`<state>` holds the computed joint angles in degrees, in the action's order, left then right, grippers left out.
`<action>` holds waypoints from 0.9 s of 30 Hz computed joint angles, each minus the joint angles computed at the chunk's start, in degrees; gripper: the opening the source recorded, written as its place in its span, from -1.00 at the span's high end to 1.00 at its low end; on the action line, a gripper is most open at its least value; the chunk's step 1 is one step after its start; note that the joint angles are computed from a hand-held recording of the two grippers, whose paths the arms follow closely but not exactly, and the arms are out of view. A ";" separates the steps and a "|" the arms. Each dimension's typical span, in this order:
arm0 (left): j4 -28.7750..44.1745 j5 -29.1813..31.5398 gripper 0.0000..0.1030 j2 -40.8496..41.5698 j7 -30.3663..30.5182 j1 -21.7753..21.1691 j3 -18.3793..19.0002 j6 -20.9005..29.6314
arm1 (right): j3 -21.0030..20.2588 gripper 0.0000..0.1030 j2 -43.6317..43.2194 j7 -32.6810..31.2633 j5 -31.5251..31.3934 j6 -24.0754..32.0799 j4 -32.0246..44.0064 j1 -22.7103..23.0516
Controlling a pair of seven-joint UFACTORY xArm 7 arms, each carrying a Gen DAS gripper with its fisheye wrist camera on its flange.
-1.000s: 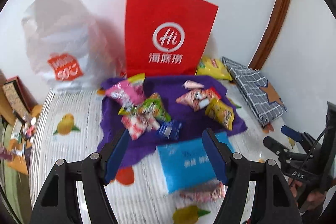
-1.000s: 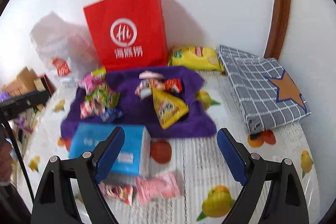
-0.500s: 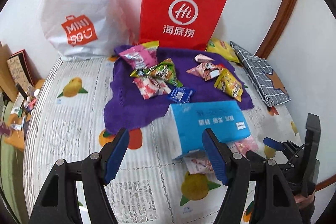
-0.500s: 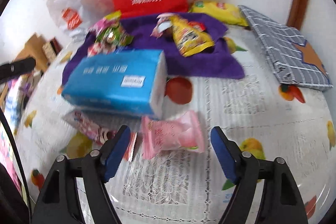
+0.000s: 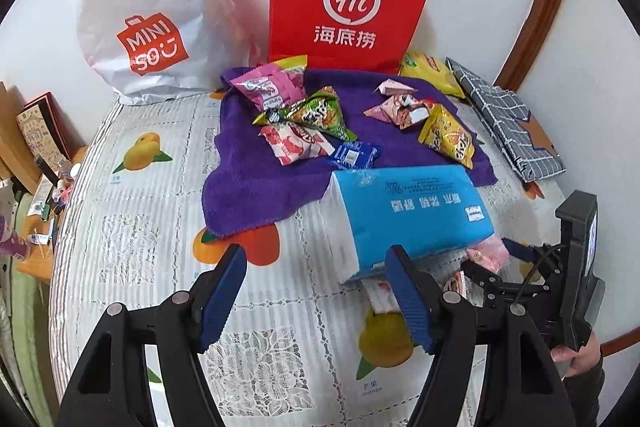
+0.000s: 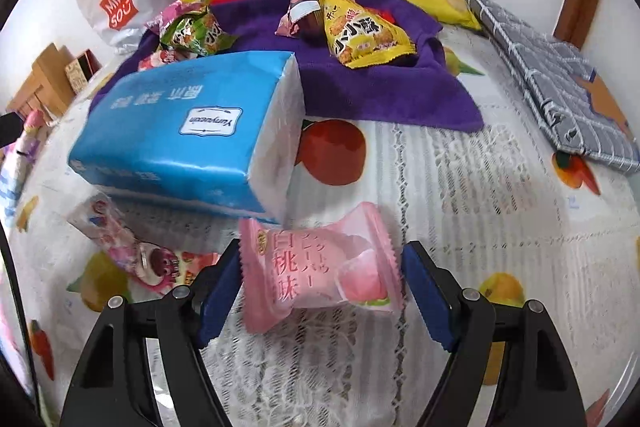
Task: Organize snacks
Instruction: 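Grasp the pink peach-flavour wafer packet with the right gripper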
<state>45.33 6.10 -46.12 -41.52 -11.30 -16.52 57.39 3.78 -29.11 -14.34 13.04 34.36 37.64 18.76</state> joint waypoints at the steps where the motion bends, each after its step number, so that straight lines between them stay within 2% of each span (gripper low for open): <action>1: -0.03 -0.11 -0.36 0.16 -0.10 -0.09 -0.10 0.04 | -0.06 -0.48 -0.20 -0.47 -0.03 -0.71 -0.41 0.17; 4: -0.12 -0.33 -0.36 0.72 -0.57 -0.36 -0.51 0.19 | -1.01 -0.24 -0.73 -2.37 0.83 -1.07 -0.81 1.13; 7: -0.43 -0.71 -0.36 1.36 -1.11 -1.01 -0.87 -0.01 | -2.17 -0.10 -1.10 -3.84 2.30 -0.02 -0.54 1.58; 19: -0.99 -2.75 -0.36 6.67 -3.36 -5.14 -2.04 -3.11 | -4.70 -0.09 -7.12 -6.05 4.19 -0.05 -2.19 -0.50; 27: -1.37 -6.30 -0.36 11.57 -4.42 -8.46 -0.93 -7.98 | -7.05 -0.09 -9.04 -8.97 5.11 -0.18 -2.95 -0.97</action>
